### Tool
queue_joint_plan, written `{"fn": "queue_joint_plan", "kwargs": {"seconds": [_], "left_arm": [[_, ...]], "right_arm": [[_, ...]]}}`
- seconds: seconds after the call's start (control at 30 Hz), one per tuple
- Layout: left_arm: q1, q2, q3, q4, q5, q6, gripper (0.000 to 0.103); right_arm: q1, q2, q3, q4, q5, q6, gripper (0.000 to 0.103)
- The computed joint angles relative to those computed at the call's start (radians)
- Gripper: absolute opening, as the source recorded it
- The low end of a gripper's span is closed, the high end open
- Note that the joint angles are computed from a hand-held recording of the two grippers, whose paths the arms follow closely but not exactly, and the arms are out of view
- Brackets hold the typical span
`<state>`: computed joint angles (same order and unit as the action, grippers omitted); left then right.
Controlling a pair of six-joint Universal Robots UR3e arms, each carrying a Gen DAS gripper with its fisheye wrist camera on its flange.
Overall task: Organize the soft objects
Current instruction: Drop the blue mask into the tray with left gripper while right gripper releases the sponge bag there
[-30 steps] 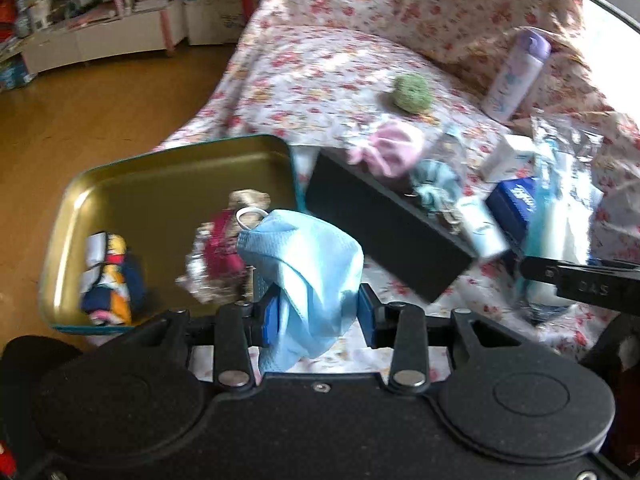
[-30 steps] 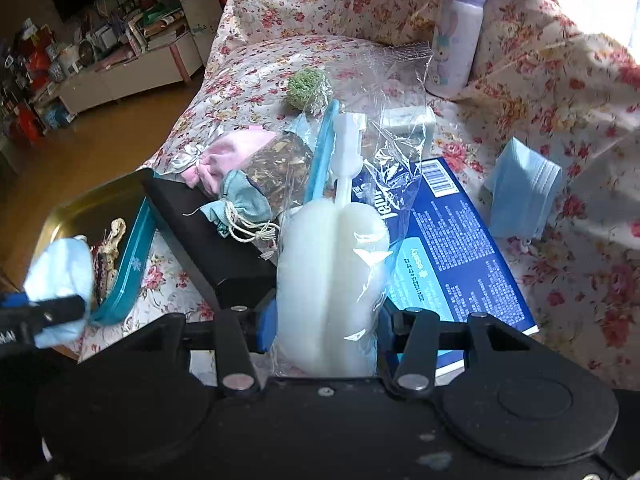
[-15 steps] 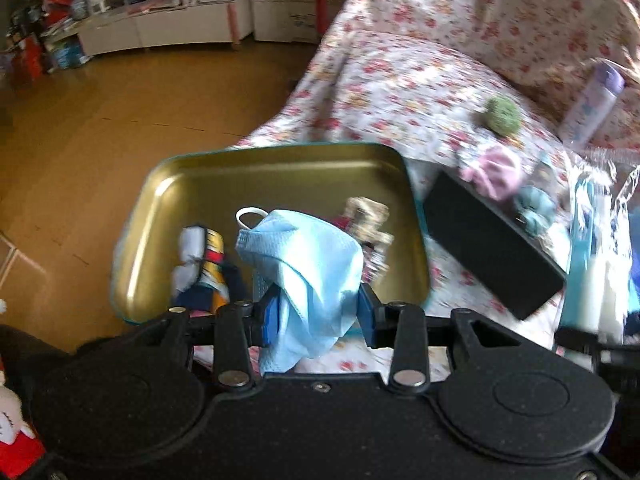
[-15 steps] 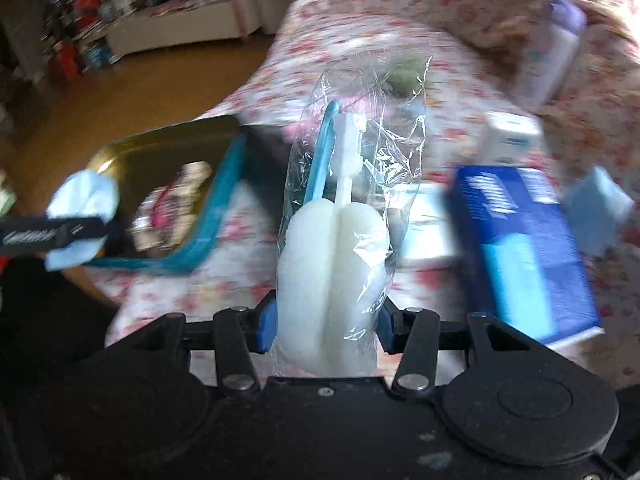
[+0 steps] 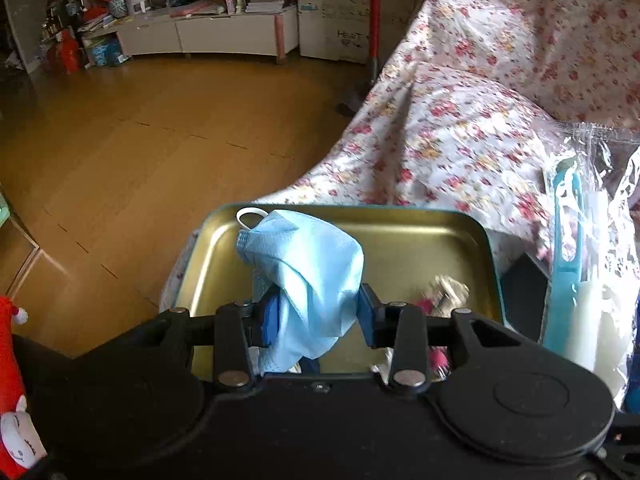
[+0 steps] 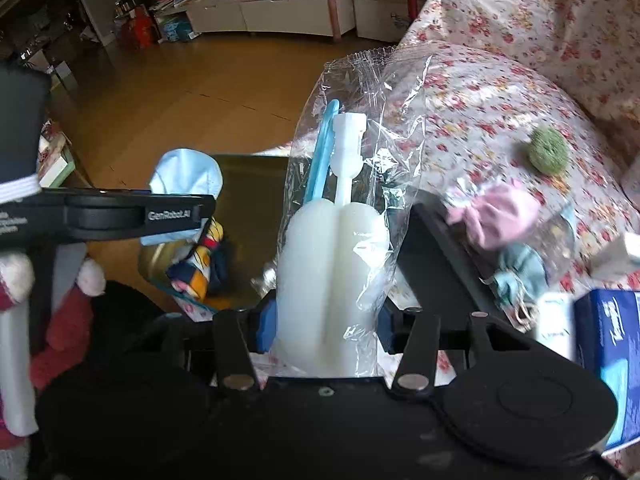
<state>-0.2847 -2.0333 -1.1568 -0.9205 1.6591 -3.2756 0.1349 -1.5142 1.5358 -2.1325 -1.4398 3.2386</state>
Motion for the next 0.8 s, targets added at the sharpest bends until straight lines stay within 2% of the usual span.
{"fn": "queue_joint_plan", "kwargs": {"seconds": [0.33, 0.43, 0.5, 0.8], "left_arm": [[0.028, -0.160, 0.199, -0.060, 0.024, -0.001, 0.041], [0.030, -0.177, 0.195, -0.045, 0.034, -0.013, 0.052], [0.029, -0.179, 0.177, -0.029, 0.040, -0.013, 0.064], [0.053, -0.157, 0.130, -0.007, 0.070, -0.048, 0.073]], "right_arm": [[0.005, 0.137, -0.115, 0.012, 0.013, 0.011, 0.048], [0.010, 0.174, -0.148, 0.020, 0.016, 0.014, 0.048], [0.016, 0.194, -0.164, 0.024, 0.015, 0.015, 0.048], [0.045, 0.285, -0.264, 0.030, 0.021, 0.014, 0.049]]}}
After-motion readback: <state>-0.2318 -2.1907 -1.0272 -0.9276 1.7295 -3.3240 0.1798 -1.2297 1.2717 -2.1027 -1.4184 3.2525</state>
